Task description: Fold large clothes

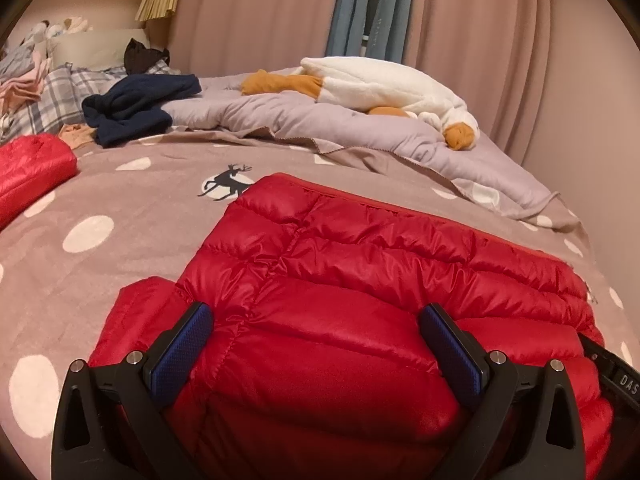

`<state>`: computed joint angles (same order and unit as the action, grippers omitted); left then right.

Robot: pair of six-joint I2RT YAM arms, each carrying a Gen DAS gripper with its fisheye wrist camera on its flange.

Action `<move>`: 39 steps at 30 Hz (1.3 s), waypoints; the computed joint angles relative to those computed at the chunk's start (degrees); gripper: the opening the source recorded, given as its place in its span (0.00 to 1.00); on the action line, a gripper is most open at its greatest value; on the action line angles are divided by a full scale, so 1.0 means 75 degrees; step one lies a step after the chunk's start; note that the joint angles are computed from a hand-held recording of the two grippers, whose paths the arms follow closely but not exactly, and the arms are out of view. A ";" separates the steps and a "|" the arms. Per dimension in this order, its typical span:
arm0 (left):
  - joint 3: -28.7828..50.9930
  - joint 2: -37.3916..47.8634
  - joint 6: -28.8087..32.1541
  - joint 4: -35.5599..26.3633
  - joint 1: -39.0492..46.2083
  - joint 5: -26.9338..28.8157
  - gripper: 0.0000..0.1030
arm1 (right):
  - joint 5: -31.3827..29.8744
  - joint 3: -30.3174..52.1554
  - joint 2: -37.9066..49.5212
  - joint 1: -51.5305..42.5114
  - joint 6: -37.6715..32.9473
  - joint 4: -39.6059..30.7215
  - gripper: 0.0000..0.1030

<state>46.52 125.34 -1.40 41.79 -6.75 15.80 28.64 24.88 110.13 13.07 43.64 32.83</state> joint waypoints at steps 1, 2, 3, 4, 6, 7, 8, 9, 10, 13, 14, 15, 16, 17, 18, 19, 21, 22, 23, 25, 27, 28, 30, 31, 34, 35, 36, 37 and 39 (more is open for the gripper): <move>-0.0002 0.0000 -0.0002 0.0001 -0.0015 -0.0019 0.99 | -0.0007 0.0001 -0.0001 -0.0003 0.0002 0.0002 1.00; -0.0005 -0.0002 0.0004 0.0005 -0.0011 -0.0022 0.99 | -0.0016 -0.0001 -0.0006 -0.0008 0.0000 0.0002 1.00; 0.0002 0.0000 0.0004 0.0000 -0.0006 -0.0013 0.99 | -0.0026 0.0006 -0.0013 -0.0010 0.0002 -0.0020 1.00; 0.0008 0.0001 0.0005 -0.0013 -0.0004 -0.0007 0.99 | -0.0006 0.0011 -0.0016 0.0004 0.0014 -0.0042 1.00; -0.0010 -0.0011 0.0011 0.0005 -0.0001 -0.0016 0.99 | 0.0089 0.0050 -0.0007 0.0038 0.0027 -0.0105 1.00; -0.0049 -0.0029 0.0014 0.0057 0.0009 -0.0030 0.99 | 0.0172 0.0077 -0.0033 0.0080 0.0048 -0.0196 1.00; -0.0111 -0.0063 0.0014 0.0128 0.0019 -0.0056 0.99 | 0.0289 0.0113 -0.0086 0.0144 0.0075 -0.0333 1.00; -0.0186 -0.0113 0.0011 0.0216 0.0021 -0.0111 0.99 | 0.0388 0.0120 -0.0147 0.0201 0.0081 -0.0424 1.00; -0.0278 -0.0166 0.0003 0.0334 0.0025 -0.0148 0.99 | 0.0480 0.0089 -0.0216 0.0264 0.0092 -0.0457 1.00; -0.0526 -0.0379 -0.0169 0.0564 0.0090 -0.0219 0.99 | 0.0469 -0.0214 -0.0546 0.0290 0.0050 -0.0191 1.00; -0.0575 -0.0475 -0.0277 0.0511 0.0152 -0.0134 0.99 | 0.0456 -0.0381 -0.0678 0.0310 0.0037 0.0022 1.00; -0.0617 -0.0572 -0.0418 0.0431 0.0247 0.0077 0.99 | 0.0455 -0.0498 -0.0793 0.0346 0.0047 0.0143 1.00; -0.0653 -0.0646 -0.0534 0.0370 0.0375 0.0362 0.99 | 0.0448 -0.0571 -0.0884 0.0379 0.0046 0.0209 1.00; -0.0680 -0.0697 -0.0624 0.0356 0.0429 0.0511 0.99 | 0.0433 -0.0670 -0.1017 0.0437 0.0009 0.0279 1.00; -0.0759 -0.0771 -0.0690 0.0413 0.0484 0.0598 0.99 | 0.0469 -0.0678 -0.1092 0.0536 -0.0010 0.0268 1.00; -0.0837 -0.0844 -0.0701 0.0460 0.0490 0.0562 0.99 | 0.0509 -0.0726 -0.1198 0.0643 -0.0094 0.0307 1.00; -0.0894 -0.1069 -0.0648 0.0234 0.0454 0.0387 0.99 | 0.0778 -0.0808 -0.1377 0.0942 -0.0301 0.0422 1.00; -0.0909 -0.1173 -0.0603 0.0094 0.0472 0.0362 0.99 | 0.1011 -0.0857 -0.1470 0.1140 -0.0415 0.0498 1.00; -0.0918 -0.1240 -0.0589 -0.0001 0.0461 0.0314 0.99 | 0.1192 -0.0869 -0.1549 0.1310 -0.0519 0.0517 1.00; -0.0943 -0.1349 -0.0505 -0.0152 0.0533 0.0274 0.99 | 0.1294 -0.0971 -0.1606 0.1556 -0.0871 0.0874 1.00; -0.1022 -0.1366 -0.0561 0.0053 0.0681 0.0292 0.99 | 0.1309 -0.0956 -0.1505 0.1731 -0.1157 0.1104 1.00; -0.1065 -0.1327 -0.0662 0.0271 0.0707 0.0195 0.99 | 0.1313 -0.0838 -0.1402 0.1766 -0.1121 0.0951 1.00; -0.1110 -0.1199 -0.0672 0.0698 0.0693 -0.0168 0.99 | 0.1101 -0.0714 -0.1106 0.1748 -0.1043 0.0978 1.00; -0.1089 -0.1137 -0.0541 0.0742 0.0687 -0.0244 0.99 | 0.0933 -0.0672 -0.0981 0.1705 -0.1018 0.1028 1.00; -0.0951 -0.0998 -0.0050 0.0441 0.0771 0.0007 0.99 | 0.0978 -0.0504 -0.0826 0.1805 -0.1154 0.0952 1.00; -0.0948 -0.0980 0.0029 0.0412 0.0803 0.0086 0.99 | 0.0923 -0.0480 -0.0807 0.1835 -0.1279 0.0998 1.00; -0.0942 -0.0962 0.0113 0.0375 0.0822 0.0116 0.99 | 0.0884 -0.0459 -0.0795 0.1868 -0.1308 0.0984 1.00; -0.0951 -0.0951 0.0165 0.0380 0.0829 0.0094 0.99 | 0.0865 -0.0393 -0.0738 0.1909 -0.1310 0.0946 1.00; -0.1014 -0.0884 0.0257 0.0562 0.0803 -0.0041 0.99 | 0.0841 -0.0153 -0.0544 0.1971 -0.1335 0.0730 1.00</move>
